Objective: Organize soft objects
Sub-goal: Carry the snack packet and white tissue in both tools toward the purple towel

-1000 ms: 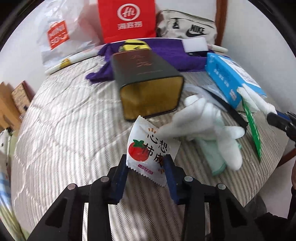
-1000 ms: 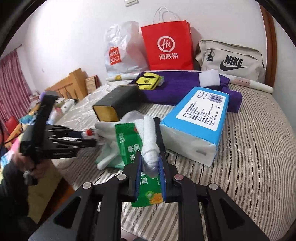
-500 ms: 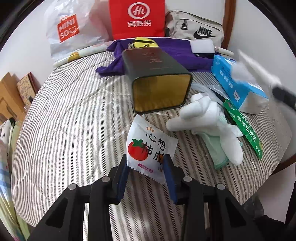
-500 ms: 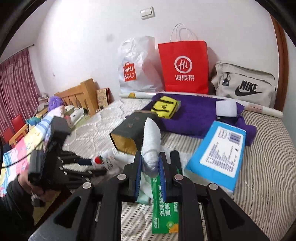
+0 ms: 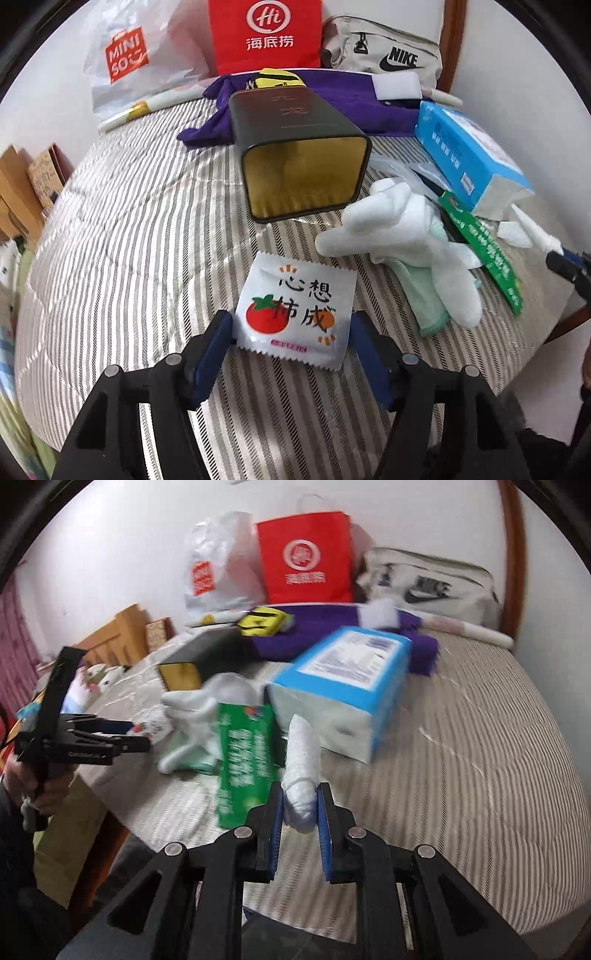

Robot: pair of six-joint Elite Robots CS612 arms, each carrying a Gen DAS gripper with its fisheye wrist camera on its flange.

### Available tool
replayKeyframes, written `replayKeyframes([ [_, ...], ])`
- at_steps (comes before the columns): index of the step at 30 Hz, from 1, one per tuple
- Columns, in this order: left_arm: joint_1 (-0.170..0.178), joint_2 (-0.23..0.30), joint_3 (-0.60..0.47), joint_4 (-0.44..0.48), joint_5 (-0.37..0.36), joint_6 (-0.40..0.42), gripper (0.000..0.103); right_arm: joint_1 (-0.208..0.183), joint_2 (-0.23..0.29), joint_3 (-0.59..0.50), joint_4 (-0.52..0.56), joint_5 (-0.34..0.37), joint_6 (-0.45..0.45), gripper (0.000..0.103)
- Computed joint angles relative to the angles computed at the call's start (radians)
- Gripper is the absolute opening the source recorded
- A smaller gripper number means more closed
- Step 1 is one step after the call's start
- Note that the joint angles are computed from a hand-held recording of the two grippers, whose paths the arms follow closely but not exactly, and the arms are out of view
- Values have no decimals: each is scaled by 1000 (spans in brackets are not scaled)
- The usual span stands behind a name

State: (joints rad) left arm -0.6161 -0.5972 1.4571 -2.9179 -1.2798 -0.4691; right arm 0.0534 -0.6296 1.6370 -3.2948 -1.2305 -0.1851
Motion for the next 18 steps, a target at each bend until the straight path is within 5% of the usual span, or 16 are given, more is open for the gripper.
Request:
replayKeyframes([
  [3,-3,4,-1,-12,13,-9,64,6,8,-16,22,-61,26,17],
  [7,-10,1,7,-26,30,-13,46,13,14,-32,46,-87,47,18],
  [18,-24,-18,39,-19,46,-86,46,41,33,-64,80,-129,35,18],
])
